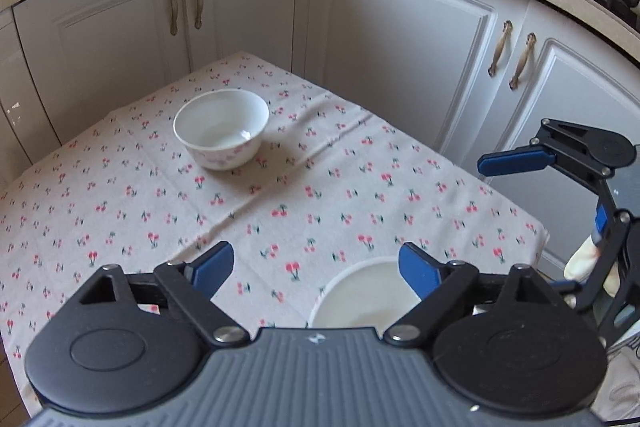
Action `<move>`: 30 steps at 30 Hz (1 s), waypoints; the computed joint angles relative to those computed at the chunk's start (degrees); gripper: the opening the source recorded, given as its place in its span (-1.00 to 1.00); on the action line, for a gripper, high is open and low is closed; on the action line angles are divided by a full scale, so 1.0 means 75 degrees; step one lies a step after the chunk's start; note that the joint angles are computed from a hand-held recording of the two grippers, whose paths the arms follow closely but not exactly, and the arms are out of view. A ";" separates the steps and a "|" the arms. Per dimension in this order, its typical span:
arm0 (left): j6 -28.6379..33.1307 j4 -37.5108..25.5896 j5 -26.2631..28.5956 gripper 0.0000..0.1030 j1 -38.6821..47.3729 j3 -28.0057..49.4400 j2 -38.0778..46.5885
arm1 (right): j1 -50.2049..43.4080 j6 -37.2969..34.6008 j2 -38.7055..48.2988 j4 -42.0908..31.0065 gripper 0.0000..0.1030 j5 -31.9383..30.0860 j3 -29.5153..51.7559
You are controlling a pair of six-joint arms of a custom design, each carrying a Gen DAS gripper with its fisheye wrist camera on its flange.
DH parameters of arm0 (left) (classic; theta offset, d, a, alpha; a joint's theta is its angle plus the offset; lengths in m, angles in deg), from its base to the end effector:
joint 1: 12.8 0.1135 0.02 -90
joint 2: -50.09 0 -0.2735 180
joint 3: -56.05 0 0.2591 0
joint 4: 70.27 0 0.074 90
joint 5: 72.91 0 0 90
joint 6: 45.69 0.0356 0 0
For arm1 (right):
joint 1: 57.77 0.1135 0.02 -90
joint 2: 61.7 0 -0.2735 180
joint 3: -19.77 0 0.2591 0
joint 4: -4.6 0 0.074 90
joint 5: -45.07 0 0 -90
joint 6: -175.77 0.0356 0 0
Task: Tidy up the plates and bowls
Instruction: 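Open the left gripper and pull it back from the nested bowls, then move the left gripper to the remaining white bowl and grip its rim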
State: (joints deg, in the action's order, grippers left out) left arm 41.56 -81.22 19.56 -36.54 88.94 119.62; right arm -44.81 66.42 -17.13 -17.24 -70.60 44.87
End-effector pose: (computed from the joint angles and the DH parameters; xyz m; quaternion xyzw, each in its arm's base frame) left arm 0.1881 -0.0844 0.1342 0.1774 0.9151 -0.1024 0.3474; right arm 0.1419 0.0485 0.1490 -0.3351 0.8278 0.1797 0.4126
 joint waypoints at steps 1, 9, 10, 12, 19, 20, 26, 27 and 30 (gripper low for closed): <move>0.0047 0.0097 0.0138 0.74 0.0111 0.0076 0.0140 | -0.0152 -0.0059 0.0276 0.0184 1.00 -0.0093 0.0057; 0.0355 0.0587 0.0604 0.75 0.0724 0.1075 0.1769 | -0.0831 -0.0424 0.2574 0.1693 1.00 -0.0483 0.0715; 0.0397 0.0627 0.0701 0.75 0.0833 0.1224 0.1995 | -0.0836 -0.0458 0.2850 0.1883 1.00 -0.0461 0.0817; 0.0450 0.0615 0.0755 0.75 0.0996 0.1567 0.2436 | -0.0839 -0.0555 0.3392 0.2138 1.00 -0.0414 0.1082; 0.0765 0.0658 0.0686 0.75 0.1427 0.2668 0.3691 | -0.0704 -0.0948 0.4967 0.2693 1.00 -0.0235 0.2046; 0.0802 0.0663 0.0638 0.75 0.1479 0.2834 0.3866 | -0.0671 -0.0979 0.5195 0.2770 1.00 -0.0202 0.2190; 0.0634 0.1199 0.0344 0.75 0.1732 0.3578 0.4856 | -0.0385 -0.1239 0.6493 0.2750 1.00 -0.0203 0.3200; 0.0639 0.1280 0.0344 0.75 0.1772 0.3697 0.5032 | -0.0300 -0.1328 0.6702 0.2685 1.00 -0.0145 0.3391; 0.0591 0.1262 0.0523 0.74 0.1917 0.4110 0.5517 | -0.0020 -0.1404 0.7322 0.2648 1.00 0.0167 0.3908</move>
